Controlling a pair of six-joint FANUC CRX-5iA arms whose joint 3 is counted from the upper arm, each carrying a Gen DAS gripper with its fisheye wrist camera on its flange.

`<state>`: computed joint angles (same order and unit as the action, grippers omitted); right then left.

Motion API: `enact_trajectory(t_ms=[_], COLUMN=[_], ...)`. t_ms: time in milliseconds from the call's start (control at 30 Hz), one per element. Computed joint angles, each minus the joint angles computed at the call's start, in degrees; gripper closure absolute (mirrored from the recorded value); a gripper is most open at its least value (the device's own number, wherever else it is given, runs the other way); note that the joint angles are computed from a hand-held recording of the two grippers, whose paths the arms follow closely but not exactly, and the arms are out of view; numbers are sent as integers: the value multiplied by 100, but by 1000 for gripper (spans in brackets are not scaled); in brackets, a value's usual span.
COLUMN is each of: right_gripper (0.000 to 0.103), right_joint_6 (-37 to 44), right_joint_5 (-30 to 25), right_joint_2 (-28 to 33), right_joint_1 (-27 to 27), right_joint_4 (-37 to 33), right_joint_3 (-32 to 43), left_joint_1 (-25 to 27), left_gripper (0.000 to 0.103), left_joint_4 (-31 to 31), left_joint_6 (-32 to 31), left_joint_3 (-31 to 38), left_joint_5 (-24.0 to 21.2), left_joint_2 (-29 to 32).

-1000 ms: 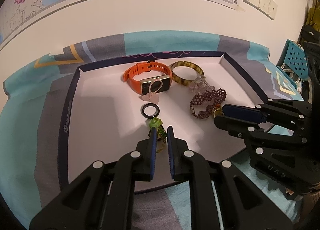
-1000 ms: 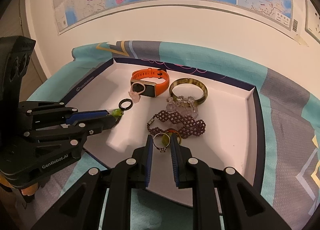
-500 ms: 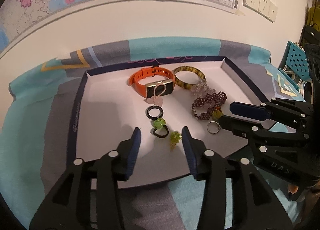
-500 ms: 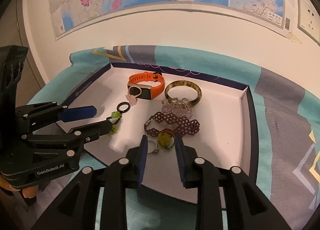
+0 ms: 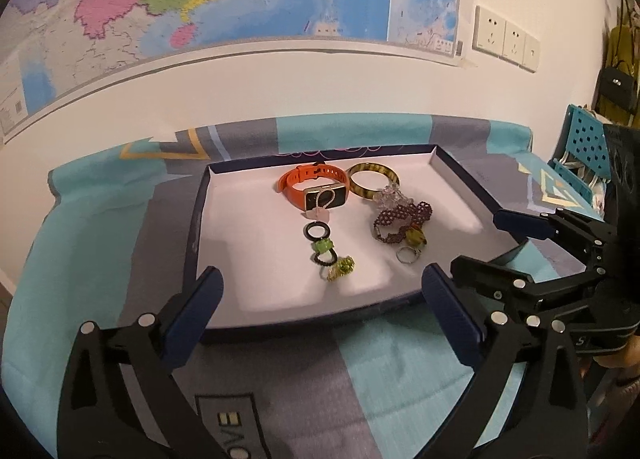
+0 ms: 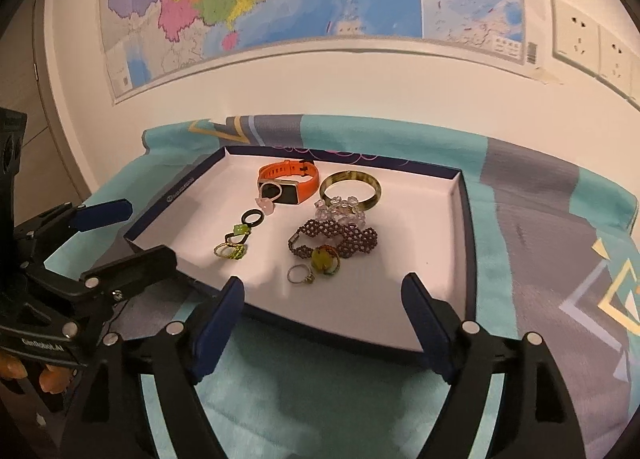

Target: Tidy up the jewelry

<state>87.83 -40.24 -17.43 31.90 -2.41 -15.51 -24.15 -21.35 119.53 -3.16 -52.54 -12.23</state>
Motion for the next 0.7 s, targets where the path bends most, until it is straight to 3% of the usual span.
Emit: enact_trajectory(t_ms=[200,433,700], right_gripper=[11,7,7], right_joint_6=[-474,-1003,-1312], right_joint_5=[194,259,43], right_joint_2=[-370,-724,-954], right_joint_1=[190,454,613], right_joint_4=[468,1056,1169], right_joint_3=[-458,-877,-1011], left_joint_1=[-289,-535,-709], left_gripper=[5,5,5], left_joint_4=[-416,-679,-808], left_joint_6=[530,934,1246], left_joint_3=[-36,-56,-86], left_joint_5=[-292,-656,-885], left_joint_2=[-205,-298,-339])
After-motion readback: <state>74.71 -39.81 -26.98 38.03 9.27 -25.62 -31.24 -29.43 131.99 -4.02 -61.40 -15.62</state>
